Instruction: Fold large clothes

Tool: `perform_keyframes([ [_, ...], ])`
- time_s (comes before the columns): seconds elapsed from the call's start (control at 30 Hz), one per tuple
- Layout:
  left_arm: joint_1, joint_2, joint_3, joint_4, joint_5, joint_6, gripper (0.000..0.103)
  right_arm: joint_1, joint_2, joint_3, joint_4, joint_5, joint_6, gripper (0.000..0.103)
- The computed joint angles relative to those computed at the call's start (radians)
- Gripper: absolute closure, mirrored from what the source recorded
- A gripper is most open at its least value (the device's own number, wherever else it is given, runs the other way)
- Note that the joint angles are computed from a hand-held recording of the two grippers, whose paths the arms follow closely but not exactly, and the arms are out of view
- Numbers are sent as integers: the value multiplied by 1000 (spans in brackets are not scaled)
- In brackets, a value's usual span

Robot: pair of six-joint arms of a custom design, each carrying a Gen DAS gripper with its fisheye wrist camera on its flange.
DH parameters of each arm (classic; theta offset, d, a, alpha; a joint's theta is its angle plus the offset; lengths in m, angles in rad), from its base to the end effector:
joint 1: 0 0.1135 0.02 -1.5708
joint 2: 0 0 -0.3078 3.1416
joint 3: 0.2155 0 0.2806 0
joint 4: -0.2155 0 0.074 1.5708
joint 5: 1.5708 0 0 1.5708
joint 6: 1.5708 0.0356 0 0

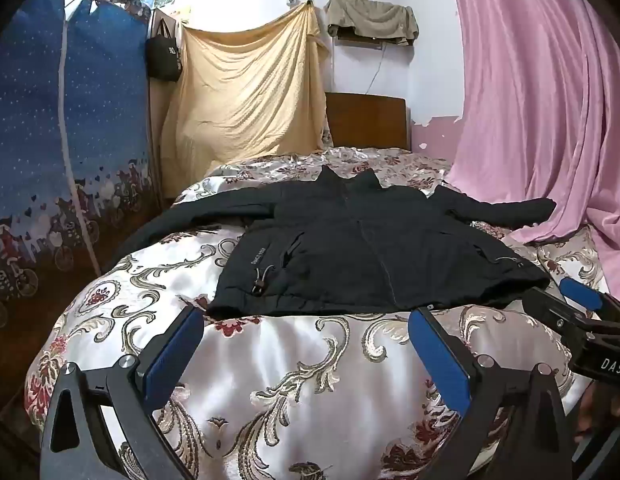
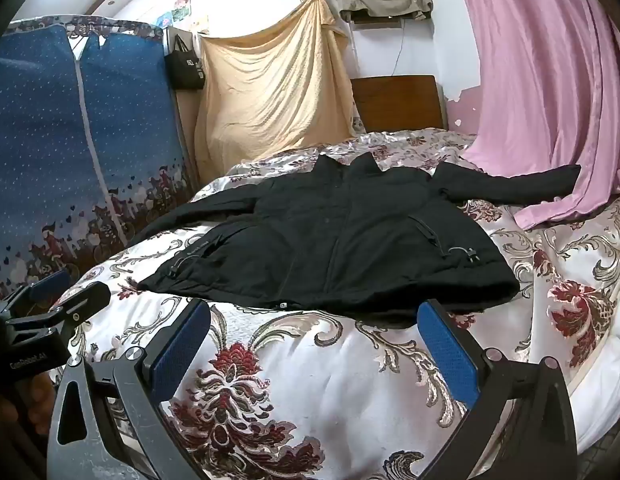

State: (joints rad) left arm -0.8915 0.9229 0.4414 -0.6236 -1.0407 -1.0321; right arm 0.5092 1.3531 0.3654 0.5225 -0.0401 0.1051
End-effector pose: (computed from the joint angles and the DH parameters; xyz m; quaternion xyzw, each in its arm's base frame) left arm 0.1158 -0.0945 0.2030 -0.1737 0.8341 0.1125 0.5113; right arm 0.2197 0.1243 0.1691 -0.1811 0.8315 0.1750 0.4952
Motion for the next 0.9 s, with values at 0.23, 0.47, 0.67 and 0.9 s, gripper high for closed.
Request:
perform_keyframes([
  [0.23, 22, -14, -11, 31, 8, 41, 0, 2, 8, -3, 15, 1, 1, 1],
  [0.47, -4, 4, -1, 3, -14, 4, 0, 0, 8, -2, 12, -1, 1, 1],
  [0.67, -4, 5, -1, 2, -16, 3, 0, -3, 7, -1, 7, -4, 0, 1],
  [0.9, -4, 6, -2, 4, -17, 5, 0, -5, 6, -3, 8, -6, 0, 1],
])
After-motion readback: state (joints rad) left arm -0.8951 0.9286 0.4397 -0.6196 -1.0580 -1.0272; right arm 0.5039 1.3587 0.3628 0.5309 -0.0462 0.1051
